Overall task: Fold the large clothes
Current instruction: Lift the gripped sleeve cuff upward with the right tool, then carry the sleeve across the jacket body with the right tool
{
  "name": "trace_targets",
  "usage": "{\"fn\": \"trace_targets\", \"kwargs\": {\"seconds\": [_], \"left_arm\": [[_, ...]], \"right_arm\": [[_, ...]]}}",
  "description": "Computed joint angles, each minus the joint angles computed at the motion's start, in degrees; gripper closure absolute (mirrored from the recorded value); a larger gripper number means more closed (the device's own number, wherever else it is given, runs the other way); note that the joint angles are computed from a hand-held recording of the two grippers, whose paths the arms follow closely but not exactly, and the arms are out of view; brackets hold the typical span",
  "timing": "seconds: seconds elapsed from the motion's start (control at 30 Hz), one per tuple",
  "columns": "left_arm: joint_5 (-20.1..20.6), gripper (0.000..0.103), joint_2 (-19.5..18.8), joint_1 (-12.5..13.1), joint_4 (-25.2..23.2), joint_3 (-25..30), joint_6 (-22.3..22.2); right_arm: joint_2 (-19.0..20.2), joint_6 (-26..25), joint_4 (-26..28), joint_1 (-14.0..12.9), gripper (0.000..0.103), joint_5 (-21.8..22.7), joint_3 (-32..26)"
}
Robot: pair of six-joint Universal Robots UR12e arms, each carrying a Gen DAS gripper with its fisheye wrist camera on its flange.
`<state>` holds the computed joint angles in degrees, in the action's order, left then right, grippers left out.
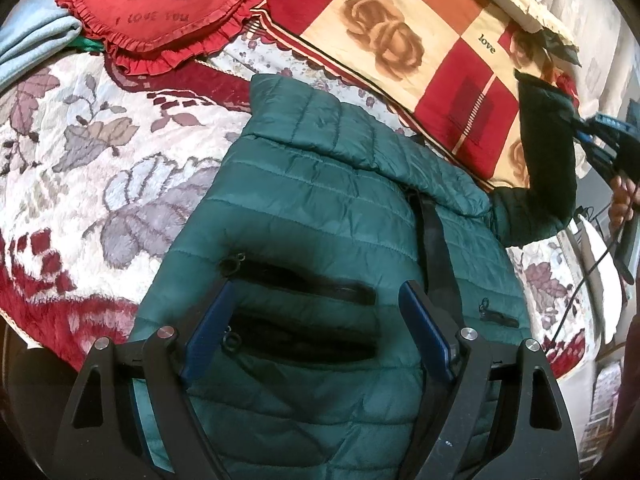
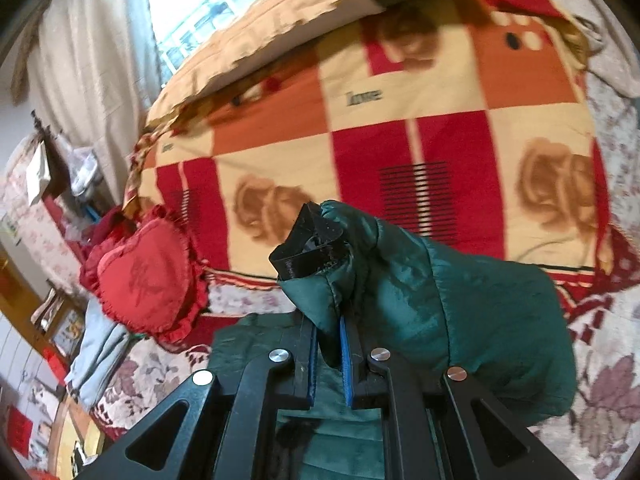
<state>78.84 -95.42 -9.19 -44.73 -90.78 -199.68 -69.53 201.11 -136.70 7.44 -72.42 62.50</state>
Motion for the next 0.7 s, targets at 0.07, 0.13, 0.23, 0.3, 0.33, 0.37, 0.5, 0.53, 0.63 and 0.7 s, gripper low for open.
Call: {"fn": "trace_targets", "kwargs": {"seconds": [0.07,0.13,0.23,0.3,0.33,0.37,0.5,0.53,0.63,0.7], "left_arm": [[-0.3,0.019,0.1,0.2,0.1,-0.1,-0.2],[-0.6,0.019,0.2,0.5,0.4,-0.4,-0.6],[-0.5,0.019,0.4,0.8,1.1,-0.7,-0.7],[-0.6,0.019,0.6,1.0,1.4,-0.8,-0.7],[-0.7,0.019,0.6,1.1,1.7,-0.9,-0.8],[-0.8,0.019,0.7,1.3,1.8,-1.0,-0.8],[-1.0,0.019,0.9,1.7,2.2,-1.2,-0.8],[-0.9,0.019,0.9,1.8,2.1,-1.2,-0.8],[-1.1,0.019,1.0,2.2,1.9,-1.4,-1.0],[-1.0,0.019,1.1,2.4,1.9,-1.6,-1.1]], "right_arm": [[0.9,0.1,0.4,0.5,0.094,1.1,-1.2],[2.2,-0.1,1.2,1.4,0.094,2.1,-2.8],[3.8,-0.5,2.6,2.5,0.094,3.4,-5.0],[5.4,-0.7,3.5,3.4,0.094,4.6,-7.0],[6.1,-0.8,3.8,3.8,0.094,5.0,-7.8],[6.8,-0.8,4.2,4.3,0.094,5.5,-8.7],[9.7,-1.3,6.2,6.0,0.094,7.0,-12.3],[10.5,-1.5,6.8,6.4,0.094,7.3,-13.2],[12.3,-1.3,8.1,7.4,0.094,8.0,-14.9],[13.1,-1.2,9.1,7.8,0.094,8.4,-15.6]]}}
